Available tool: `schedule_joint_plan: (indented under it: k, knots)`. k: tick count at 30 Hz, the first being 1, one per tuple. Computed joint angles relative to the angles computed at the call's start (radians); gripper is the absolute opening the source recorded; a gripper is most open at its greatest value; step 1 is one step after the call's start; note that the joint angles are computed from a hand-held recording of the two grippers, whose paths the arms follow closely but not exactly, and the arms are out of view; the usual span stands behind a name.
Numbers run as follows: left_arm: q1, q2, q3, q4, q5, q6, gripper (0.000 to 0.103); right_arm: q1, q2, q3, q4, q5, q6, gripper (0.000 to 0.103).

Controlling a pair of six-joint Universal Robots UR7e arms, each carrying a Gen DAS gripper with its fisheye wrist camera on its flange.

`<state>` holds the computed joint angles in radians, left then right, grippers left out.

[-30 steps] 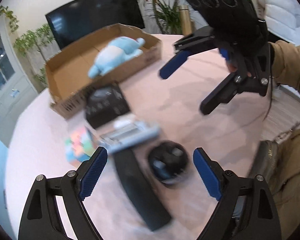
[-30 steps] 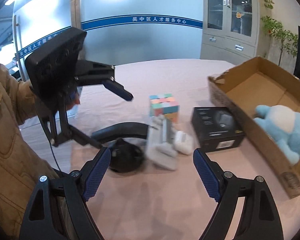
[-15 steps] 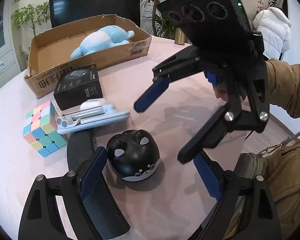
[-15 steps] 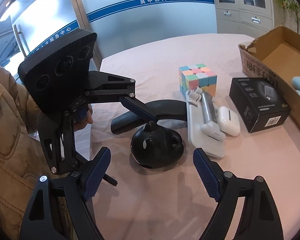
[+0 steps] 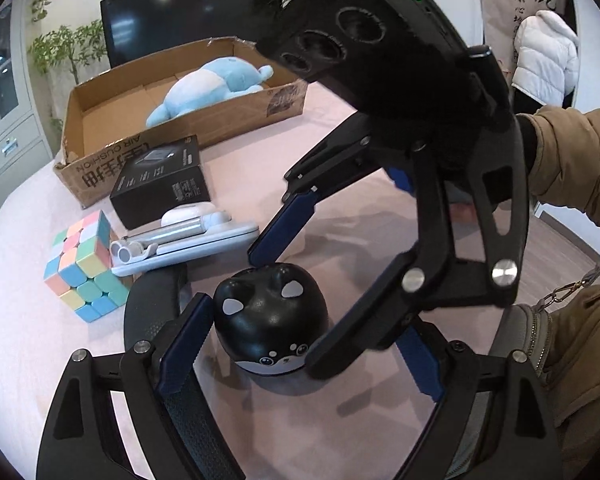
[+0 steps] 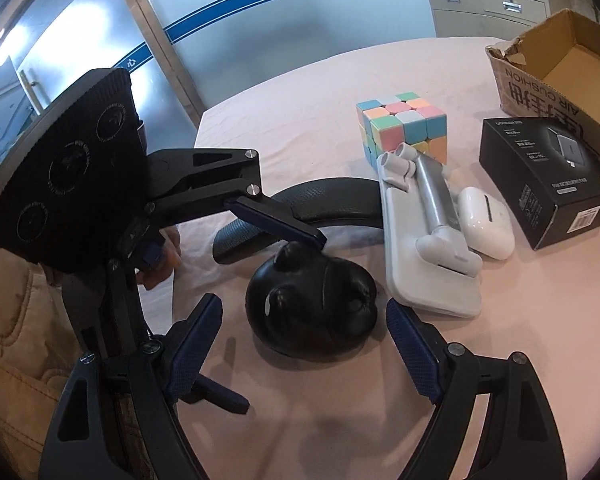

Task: Organize objects
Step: 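Lower both grippers around the black round speaker and close them, then carry the black speaker into the box and open both grippers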

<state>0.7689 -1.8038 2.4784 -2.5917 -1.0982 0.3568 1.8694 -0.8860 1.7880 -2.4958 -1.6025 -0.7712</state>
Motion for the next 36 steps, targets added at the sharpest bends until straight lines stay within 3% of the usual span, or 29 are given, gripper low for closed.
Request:
schedule_joint_plan:
  k: [3, 4, 7, 10, 16, 18, 22, 36]
  knots:
    - [0.009, 0.011, -0.016, 0.042, -0.002, -0.014, 0.074, 0.006, 0.009, -0.014, 0.028, -0.01, 0.008, 0.076]
    - [0.001, 0.015, -0.014, 0.04, 0.015, -0.009, 0.072, 0.006, 0.01, -0.021, 0.04, -0.01, 0.015, 0.069]
    - [-0.011, 0.018, -0.008, 0.044, 0.053, 0.015, 0.067, 0.003, 0.006, -0.03, 0.069, -0.005, 0.023, 0.069]
    - [0.011, 0.015, -0.022, 0.049, 0.011, 0.017, 0.067, -0.002, 0.004, -0.042, 0.101, 0.008, 0.045, 0.069]
    - [0.01, 0.017, -0.02, 0.047, 0.017, 0.029, 0.066, 0.002, 0.022, -0.088, 0.156, 0.008, 0.113, 0.069]
    - [0.022, 0.015, -0.029, 0.064, -0.016, 0.03, 0.057, 0.01, 0.023, -0.094, 0.158, -0.004, 0.117, 0.069]
    - [0.051, 0.015, -0.048, 0.082, -0.069, 0.032, 0.057, 0.01, 0.018, -0.079, 0.131, 0.001, 0.137, 0.069]
    - [-0.001, 0.014, -0.057, 0.08, -0.062, 0.038, 0.057, 0.01, -0.031, -0.047, 0.115, -0.016, 0.115, 0.069]
